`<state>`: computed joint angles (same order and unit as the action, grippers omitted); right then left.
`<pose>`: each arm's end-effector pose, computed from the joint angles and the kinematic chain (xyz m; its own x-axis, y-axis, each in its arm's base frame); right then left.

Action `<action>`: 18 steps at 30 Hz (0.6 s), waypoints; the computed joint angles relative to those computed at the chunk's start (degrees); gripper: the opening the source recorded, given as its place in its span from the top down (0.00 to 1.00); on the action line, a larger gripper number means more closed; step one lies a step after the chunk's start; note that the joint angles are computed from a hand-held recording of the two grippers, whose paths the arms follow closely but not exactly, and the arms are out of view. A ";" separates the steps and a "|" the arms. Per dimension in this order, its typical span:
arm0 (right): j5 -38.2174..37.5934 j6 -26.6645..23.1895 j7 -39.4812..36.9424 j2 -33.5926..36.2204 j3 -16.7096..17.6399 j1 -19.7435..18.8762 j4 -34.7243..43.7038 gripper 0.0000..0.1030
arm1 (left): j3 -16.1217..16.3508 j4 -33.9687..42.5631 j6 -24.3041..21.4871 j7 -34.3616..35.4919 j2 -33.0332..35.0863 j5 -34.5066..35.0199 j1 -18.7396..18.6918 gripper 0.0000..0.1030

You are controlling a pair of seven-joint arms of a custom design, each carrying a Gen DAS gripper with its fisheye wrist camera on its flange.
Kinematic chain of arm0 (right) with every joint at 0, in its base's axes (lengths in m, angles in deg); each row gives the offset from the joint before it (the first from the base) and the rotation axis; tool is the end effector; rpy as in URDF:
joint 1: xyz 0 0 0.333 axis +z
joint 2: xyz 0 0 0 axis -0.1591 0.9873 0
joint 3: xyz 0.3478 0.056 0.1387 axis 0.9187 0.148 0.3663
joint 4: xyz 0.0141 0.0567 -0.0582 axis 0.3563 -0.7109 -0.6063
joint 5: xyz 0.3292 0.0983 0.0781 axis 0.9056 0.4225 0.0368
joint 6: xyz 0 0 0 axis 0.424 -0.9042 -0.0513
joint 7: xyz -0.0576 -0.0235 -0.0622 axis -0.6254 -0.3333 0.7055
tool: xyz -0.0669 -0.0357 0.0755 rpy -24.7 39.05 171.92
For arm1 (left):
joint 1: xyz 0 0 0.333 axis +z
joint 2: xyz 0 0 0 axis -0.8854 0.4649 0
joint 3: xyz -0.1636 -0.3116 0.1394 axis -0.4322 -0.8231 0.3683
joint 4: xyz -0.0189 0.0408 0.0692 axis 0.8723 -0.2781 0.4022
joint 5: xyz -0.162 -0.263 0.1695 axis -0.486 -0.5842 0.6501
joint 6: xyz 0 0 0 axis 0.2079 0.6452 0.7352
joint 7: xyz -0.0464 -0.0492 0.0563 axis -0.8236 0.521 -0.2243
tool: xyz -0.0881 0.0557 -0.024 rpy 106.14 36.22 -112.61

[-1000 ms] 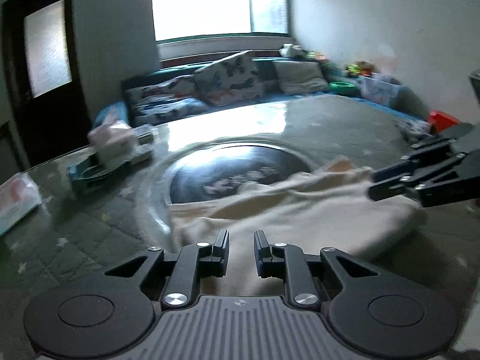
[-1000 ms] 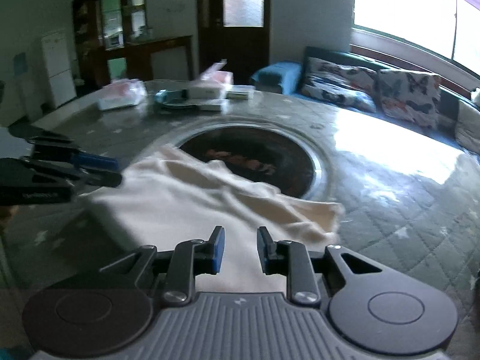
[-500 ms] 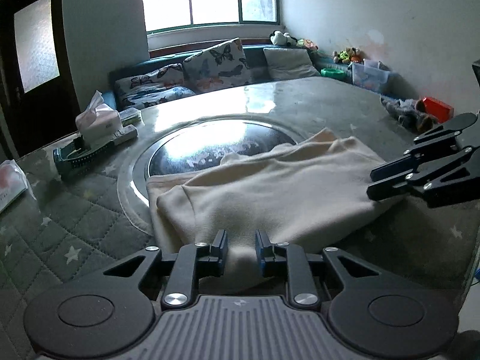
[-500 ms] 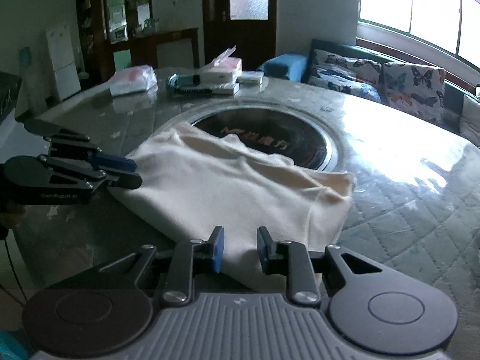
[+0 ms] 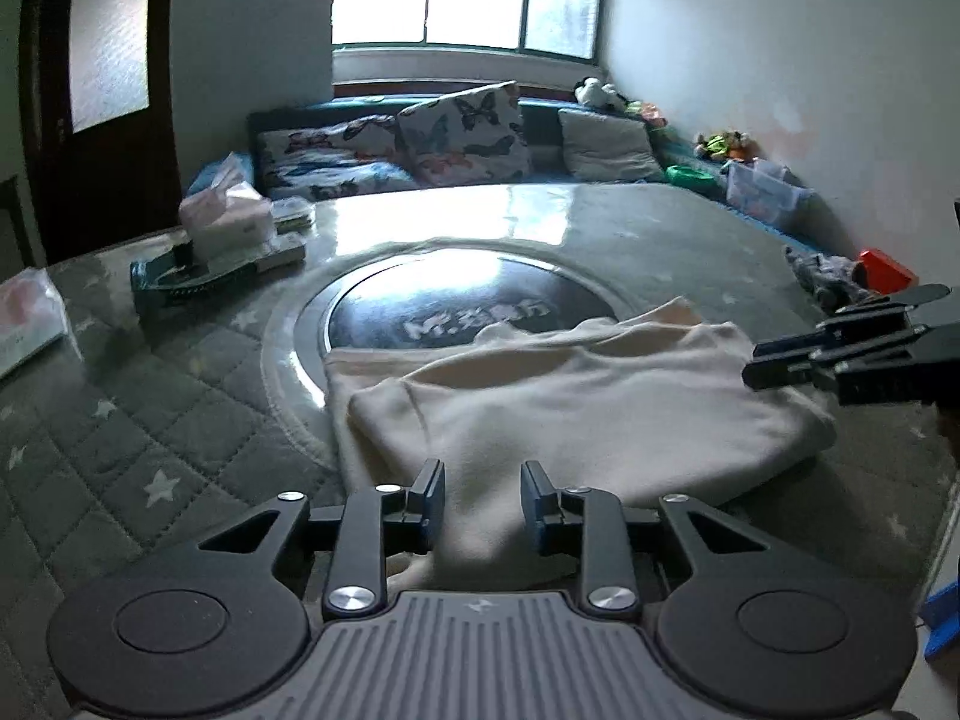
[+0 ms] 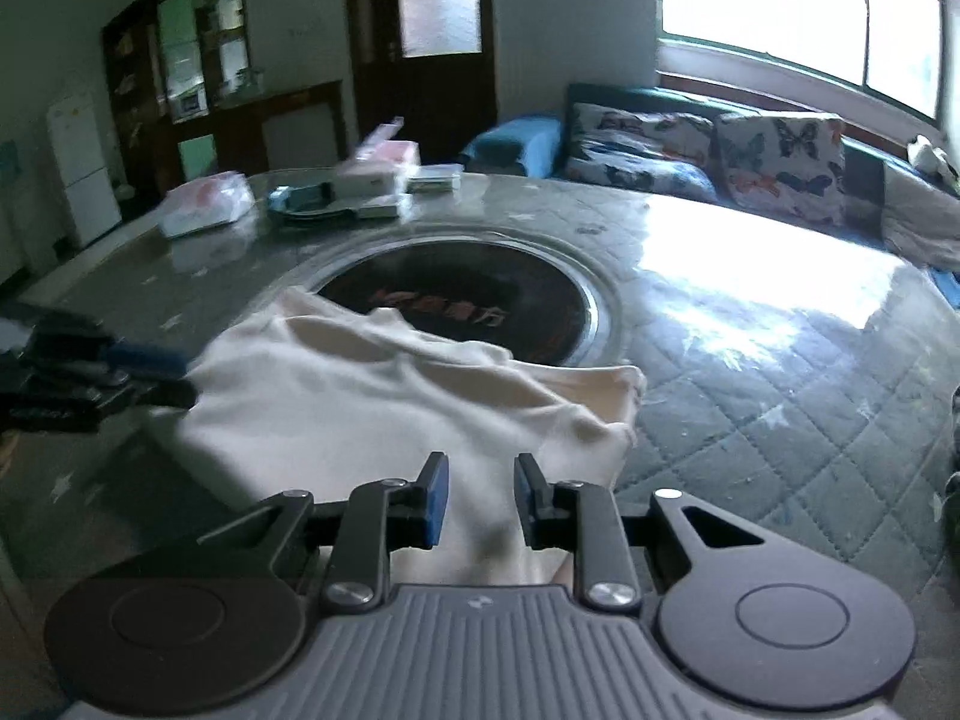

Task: Fold clothes
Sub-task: 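Grasp the folded sweatshirt edge with the right gripper while the left gripper grasps beside it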

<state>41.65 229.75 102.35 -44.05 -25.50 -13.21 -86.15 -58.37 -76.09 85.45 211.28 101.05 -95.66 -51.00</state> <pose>0.6618 0.0887 0.4560 0.2060 -0.9768 -0.0588 -0.6612 -0.0946 -0.7443 0.7018 -0.1431 0.4640 -0.5396 -0.8396 0.0628 -0.5606 0.3026 -0.7708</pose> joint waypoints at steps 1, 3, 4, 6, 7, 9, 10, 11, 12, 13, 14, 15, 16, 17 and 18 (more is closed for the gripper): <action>-0.01 -0.88 0.66 0.55 -1.54 1.17 0.82 0.78 | 0.98 0.32 -0.75 -0.81 0.10 0.26 -0.61 0.71; -0.13 -2.54 1.38 1.22 -3.76 2.81 1.80 0.78 | 2.01 0.79 -1.57 -1.81 0.32 0.26 -1.09 0.70; 0.11 -2.54 1.08 1.25 -3.31 2.37 1.76 0.78 | 2.20 1.04 -1.91 -2.14 0.42 0.06 -1.06 0.70; 0.42 -2.44 0.69 1.14 -2.99 2.11 2.04 0.78 | 2.20 1.67 -2.58 -2.22 0.48 -0.25 -0.92 0.70; 0.52 -2.37 0.66 1.19 -3.14 2.26 2.42 0.78 | 2.22 2.00 -2.94 -2.21 0.50 -0.45 -0.89 0.70; 0.56 -2.45 1.20 1.84 -4.36 3.30 3.86 0.78 | 2.70 2.76 -2.66 -2.29 0.66 -0.58 -1.41 0.70; 0.52 -2.72 1.79 2.35 -5.40 4.14 4.76 0.78 | 3.00 3.39 -2.92 -2.67 0.87 -0.66 -1.73 0.70; 0.46 -3.15 2.51 2.98 -6.56 5.03 5.79 0.78 | 3.80 4.16 -3.18 -3.38 1.14 -0.49 -2.44 0.70; 0.39 -3.93 3.37 3.74 -7.77 5.90 6.94 0.78 | 4.64 4.95 -3.43 -4.16 1.45 -0.24 -3.20 0.70; 0.34 -4.68 3.98 4.33 -8.49 6.39 7.77 0.78 | 6.15 5.77 -3.96 -5.34 1.73 0.48 -4.41 0.70; 0.30 -5.09 4.32 4.70 -8.76 6.57 8.21 0.77 | 7.69 6.62 -4.54 -6.61 2.05 1.32 -5.63 0.70; 0.26 -5.49 4.65 5.08 -9.02 6.74 8.64 0.78 | 8.33 7.07 -5.03 -7.45 2.25 1.69 -6.08 0.67; 0.08 -5.72 4.92 5.22 -9.44 7.06 8.86 0.78 | 8.82 7.46 -5.50 -8.22 2.43 1.98 -6.40 0.66; -0.31 -5.52 5.12 5.00 -10.03 7.60 8.66 0.77 | 9.30 7.84 -5.98 -8.98 2.61 2.27 -6.72 0.65; -0.64 -5.15 5.15 4.72 -10.27 7.89 8.34 0.77 | 9.77 8.24 -6.46 -9.73 2.80 2.56 -7.02 0.62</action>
